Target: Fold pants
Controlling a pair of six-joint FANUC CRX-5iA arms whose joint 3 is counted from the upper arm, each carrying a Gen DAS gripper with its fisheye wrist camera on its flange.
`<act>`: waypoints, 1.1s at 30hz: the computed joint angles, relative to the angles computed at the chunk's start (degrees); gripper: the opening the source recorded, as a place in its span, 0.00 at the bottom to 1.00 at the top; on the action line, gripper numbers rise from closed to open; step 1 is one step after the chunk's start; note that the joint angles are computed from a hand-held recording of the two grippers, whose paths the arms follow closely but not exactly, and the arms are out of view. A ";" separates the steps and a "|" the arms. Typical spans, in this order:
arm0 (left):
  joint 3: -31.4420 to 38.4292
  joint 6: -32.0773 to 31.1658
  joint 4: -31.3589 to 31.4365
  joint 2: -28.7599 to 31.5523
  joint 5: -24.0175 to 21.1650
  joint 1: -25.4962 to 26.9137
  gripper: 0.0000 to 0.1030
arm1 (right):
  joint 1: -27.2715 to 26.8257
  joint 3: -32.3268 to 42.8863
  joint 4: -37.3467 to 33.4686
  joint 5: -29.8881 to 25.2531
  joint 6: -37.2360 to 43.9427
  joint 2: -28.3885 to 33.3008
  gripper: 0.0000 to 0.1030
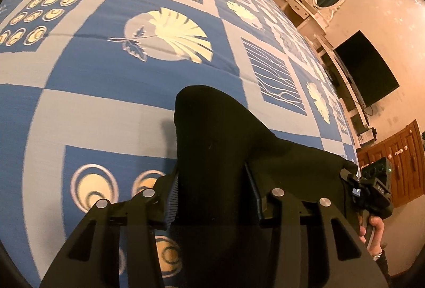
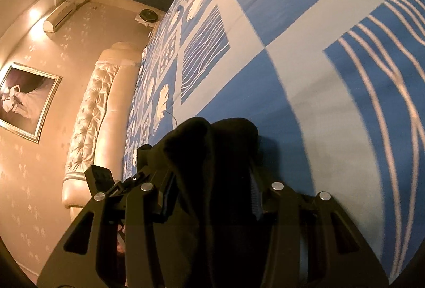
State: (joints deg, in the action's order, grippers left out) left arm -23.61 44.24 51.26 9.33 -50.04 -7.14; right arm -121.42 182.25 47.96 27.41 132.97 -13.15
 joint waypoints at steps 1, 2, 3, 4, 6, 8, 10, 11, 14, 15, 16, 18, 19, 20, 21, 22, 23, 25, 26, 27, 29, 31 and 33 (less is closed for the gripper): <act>0.04 0.02 -0.12 -0.01 -0.03 0.40 0.42 | -0.22 -0.26 -0.26 -0.37 0.40 -0.29 0.42; 0.10 -0.04 -0.26 -0.04 -0.07 0.81 0.42 | -0.41 -0.45 -0.30 -0.83 0.54 -0.58 0.42; 0.15 -0.05 -0.37 -0.05 -0.14 1.06 0.42 | -0.64 -0.83 -0.51 -1.35 0.82 -1.02 0.42; 0.22 -0.07 -0.56 -0.09 -0.24 1.49 0.42 | -0.80 -1.21 -0.70 -1.61 1.10 -1.41 0.42; 0.48 -0.02 -1.06 -0.11 -0.40 2.23 0.42 | -1.24 -1.83 -1.07 -2.55 1.70 -2.17 0.42; 0.89 -0.01 -1.45 0.07 -0.83 3.28 0.42 | -1.80 -2.40 -1.57 -3.61 2.41 -2.98 0.42; 1.57 0.09 -1.93 0.49 -1.31 4.44 0.42 | -2.33 -3.83 -2.11 -4.63 3.34 -4.42 0.42; 1.85 0.11 -2.15 0.65 -1.39 4.89 0.42 | -2.57 -4.45 -2.52 -5.05 3.86 -5.02 0.42; 3.06 0.19 -3.01 1.31 -1.11 6.50 0.42 | -4.06 -6.60 -4.89 -7.65 7.16 -7.37 0.42; 3.42 0.12 -3.21 1.54 -1.02 6.96 0.42 | -4.53 -7.18 -5.68 -8.43 8.20 -8.07 0.42; 4.12 0.25 -3.56 1.95 -0.91 7.52 0.42 | -5.02 -7.89 -6.54 -9.25 9.30 -8.87 0.42; 5.30 0.53 -4.07 2.69 -0.88 8.30 0.42 | -6.09 -9.36 -8.77 -10.95 12.07 -10.60 0.42; 6.19 0.77 -4.46 3.27 -1.01 8.84 0.42 | -6.72 -9.97 -10.28 -12.08 13.85 -11.46 0.42; 6.71 0.70 -4.52 3.69 -1.11 9.27 0.42 | -7.07 -10.57 -11.42 -12.61 15.15 -12.15 0.42; 7.56 0.72 -4.76 4.32 -1.35 9.82 0.42 | -7.59 -11.28 -13.04 -13.46 17.03 -13.06 0.42; 8.11 0.62 -4.87 4.77 -1.58 10.18 0.42 | -8.12 -11.87 -14.97 -14.23 19.22 -13.85 0.42; 8.79 0.52 -4.83 5.35 -1.74 10.61 0.42 | -8.53 -12.31 -16.55 -14.79 21.01 -14.48 0.42; 10.28 1.00 -5.27 6.47 -1.91 11.16 0.42 | -9.27 -13.48 -19.71 -15.95 24.62 -15.94 0.42; 11.13 1.39 -5.45 7.10 -2.17 11.41 0.42 | -9.60 -13.93 -21.09 -16.39 26.16 -16.51 0.42; 12.06 1.93 -5.49 7.83 -2.60 11.68 0.42 | -9.78 -14.69 -22.07 -16.71 27.13 -17.28 0.42; 13.43 2.46 -5.37 9.00 -3.23 12.05 0.42 | -10.03 -15.62 -22.93 -16.83 28.04 -18.10 0.42; 14.22 2.28 -5.30 9.85 -3.52 12.33 0.42 | -10.46 -16.47 -24.53 -16.91 29.66 -18.99 0.42; 14.06 1.69 -4.87 10.06 -3.58 12.52 0.42 | -10.65 -17.28 -25.12 -16.65 30.20 -19.62 0.42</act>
State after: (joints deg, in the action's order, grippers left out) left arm -9.56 45.94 46.39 19.39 -53.62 5.38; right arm -132.08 164.97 22.84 10.76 163.17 -32.77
